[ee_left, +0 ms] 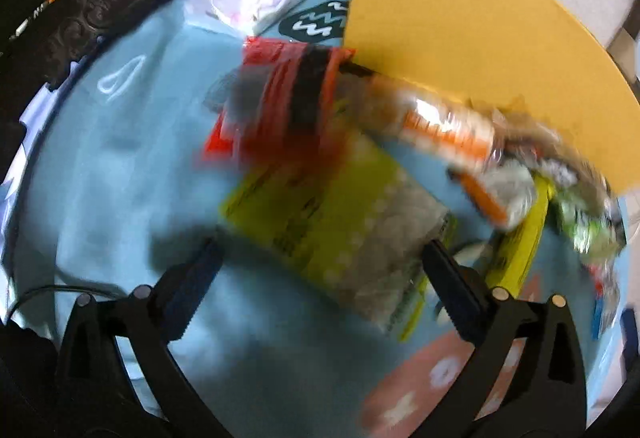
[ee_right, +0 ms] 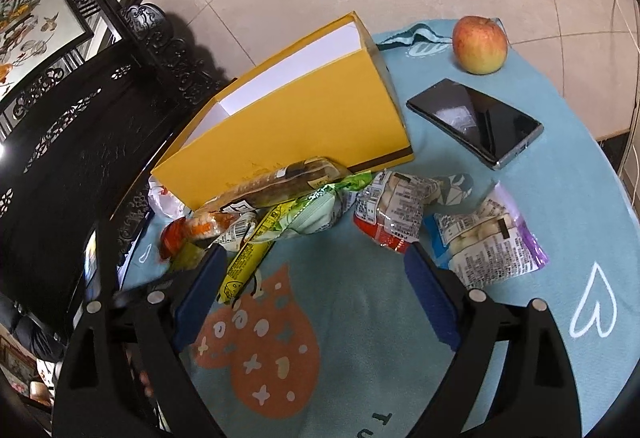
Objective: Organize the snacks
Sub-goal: 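Grasp the yellow-green seed pack with left tool while right tool grasps the white-purple bag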
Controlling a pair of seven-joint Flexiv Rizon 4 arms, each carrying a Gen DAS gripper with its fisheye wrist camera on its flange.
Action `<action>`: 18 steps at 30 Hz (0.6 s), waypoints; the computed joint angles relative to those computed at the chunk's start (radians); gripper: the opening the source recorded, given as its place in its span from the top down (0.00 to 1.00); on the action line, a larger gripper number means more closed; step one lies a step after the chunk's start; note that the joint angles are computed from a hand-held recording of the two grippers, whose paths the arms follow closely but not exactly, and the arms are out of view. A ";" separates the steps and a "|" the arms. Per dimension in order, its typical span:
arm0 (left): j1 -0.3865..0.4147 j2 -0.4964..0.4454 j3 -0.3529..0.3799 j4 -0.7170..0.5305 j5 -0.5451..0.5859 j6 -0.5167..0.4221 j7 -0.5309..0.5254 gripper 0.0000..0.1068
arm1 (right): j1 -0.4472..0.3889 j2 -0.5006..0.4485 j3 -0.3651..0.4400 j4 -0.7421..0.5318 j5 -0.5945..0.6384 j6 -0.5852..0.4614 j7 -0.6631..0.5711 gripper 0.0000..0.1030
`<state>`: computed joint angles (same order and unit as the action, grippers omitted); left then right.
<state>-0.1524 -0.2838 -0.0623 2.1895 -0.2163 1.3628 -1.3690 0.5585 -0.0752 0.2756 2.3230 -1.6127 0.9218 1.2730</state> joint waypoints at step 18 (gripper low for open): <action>-0.139 -0.062 0.121 -0.195 0.142 -0.197 -0.412 0.06 | 0.008 0.002 0.003 -0.003 0.003 -0.007 -0.018 0.12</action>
<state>-0.2915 -0.3457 0.0588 1.9949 -0.0740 1.1659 -1.7805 0.5662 -0.0737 0.2781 2.3197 -1.6096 0.9150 1.2546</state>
